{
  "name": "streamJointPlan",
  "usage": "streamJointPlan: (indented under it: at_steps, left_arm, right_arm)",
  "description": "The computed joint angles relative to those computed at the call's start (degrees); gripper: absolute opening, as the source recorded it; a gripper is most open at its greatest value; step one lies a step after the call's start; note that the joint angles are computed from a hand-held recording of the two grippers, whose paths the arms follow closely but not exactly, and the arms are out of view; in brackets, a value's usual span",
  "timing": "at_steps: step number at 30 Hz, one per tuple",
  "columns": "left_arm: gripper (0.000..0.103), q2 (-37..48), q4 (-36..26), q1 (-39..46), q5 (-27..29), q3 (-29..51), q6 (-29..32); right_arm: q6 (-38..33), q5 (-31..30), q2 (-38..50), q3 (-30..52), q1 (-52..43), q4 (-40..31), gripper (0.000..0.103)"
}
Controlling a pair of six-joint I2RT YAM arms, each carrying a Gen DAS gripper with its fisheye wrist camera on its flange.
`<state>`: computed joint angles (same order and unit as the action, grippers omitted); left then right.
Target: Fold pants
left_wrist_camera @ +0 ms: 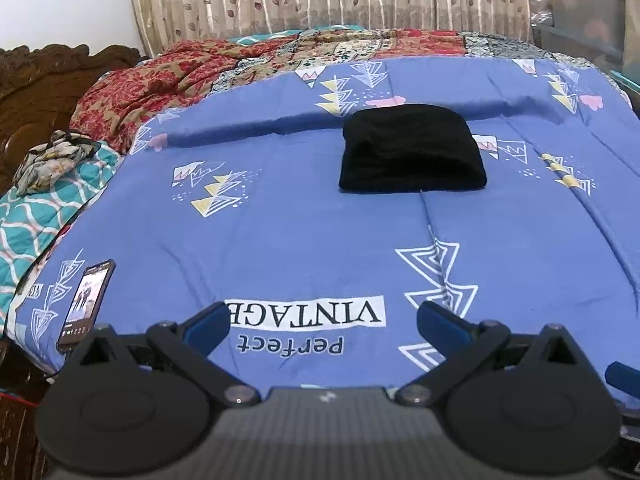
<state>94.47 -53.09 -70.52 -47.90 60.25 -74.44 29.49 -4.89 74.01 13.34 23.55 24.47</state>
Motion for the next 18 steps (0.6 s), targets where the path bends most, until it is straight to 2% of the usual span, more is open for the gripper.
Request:
streamJointPlan:
  at_steps: [18]
  left_arm:
    - [0.103, 0.16, 0.6, -1.27, 0.07, 0.41, 2.33]
  right_arm:
    - [-0.72, 1.54, -1.73, -0.04, 0.54, -1.1, 0.098]
